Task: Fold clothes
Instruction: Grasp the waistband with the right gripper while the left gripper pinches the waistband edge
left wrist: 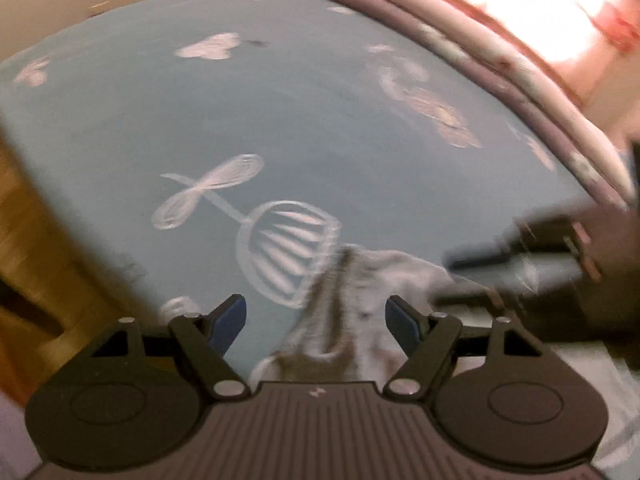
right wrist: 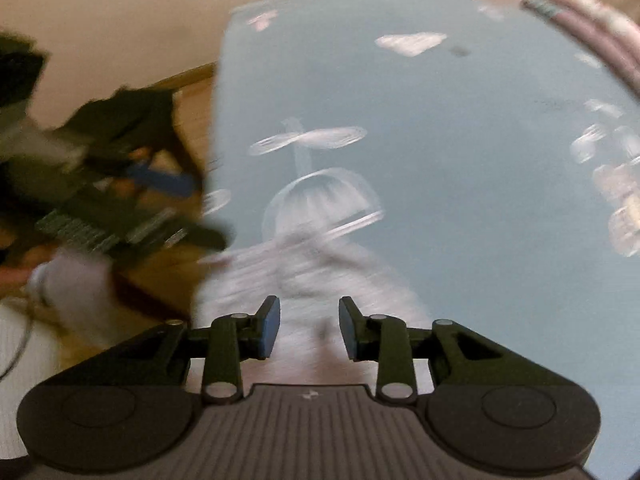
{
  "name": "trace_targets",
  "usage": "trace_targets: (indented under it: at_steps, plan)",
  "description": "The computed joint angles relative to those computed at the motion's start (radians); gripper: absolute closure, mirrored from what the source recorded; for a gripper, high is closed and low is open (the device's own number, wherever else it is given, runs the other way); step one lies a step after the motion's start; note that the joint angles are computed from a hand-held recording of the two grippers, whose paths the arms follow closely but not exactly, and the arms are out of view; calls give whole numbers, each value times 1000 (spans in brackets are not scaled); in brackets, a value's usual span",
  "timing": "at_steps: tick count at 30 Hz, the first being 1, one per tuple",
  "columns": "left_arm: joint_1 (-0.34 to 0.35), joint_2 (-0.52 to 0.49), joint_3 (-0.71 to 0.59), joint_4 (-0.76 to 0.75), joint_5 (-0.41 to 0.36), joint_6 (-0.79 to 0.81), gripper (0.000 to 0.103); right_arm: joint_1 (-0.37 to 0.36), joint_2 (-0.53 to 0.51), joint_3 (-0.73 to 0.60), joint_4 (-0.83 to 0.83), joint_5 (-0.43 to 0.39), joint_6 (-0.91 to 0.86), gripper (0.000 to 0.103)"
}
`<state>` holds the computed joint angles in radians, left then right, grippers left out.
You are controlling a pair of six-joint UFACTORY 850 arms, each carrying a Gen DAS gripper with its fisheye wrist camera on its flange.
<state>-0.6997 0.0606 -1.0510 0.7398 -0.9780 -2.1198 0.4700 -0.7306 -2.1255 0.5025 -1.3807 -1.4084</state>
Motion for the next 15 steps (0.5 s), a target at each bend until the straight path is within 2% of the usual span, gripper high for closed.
trace_targets:
  at_steps: [1, 5, 7, 8, 9, 10, 12, 14, 15]
  plan:
    - [15, -18, -7, -22, 28, 43, 26, 3, -27, -34, 8, 12, -13, 66]
    - [53, -93, -38, -178, 43, 168, 27, 26, -168, -212, 5, -70, -94, 66]
    - [54, -112, -39, -254, 44, 194, 27, 38, -188, -224, -7, -74, -131, 66]
    - [50, -113, -35, -273, 48, 191, 27, 45, -204, -244, -26, -92, -129, 74]
    - [48, -113, -31, -294, 52, 185, 27, 54, -224, -276, -65, -119, -107, 98]
    - [45, -108, -21, -304, 65, 171, 27, 62, -243, -308, -105, -153, -90, 100]
    - [41, -95, -2, -313, 84, 153, 26, 60, -229, -284, -128, -169, -123, 100]
    - [44, -92, 5, -317, 90, 167, 25, 54, -188, -216, -140, -121, -127, 100]
    - [48, -95, 4, -319, 88, 181, 25, 53, -178, -195, -126, -91, -104, 96]
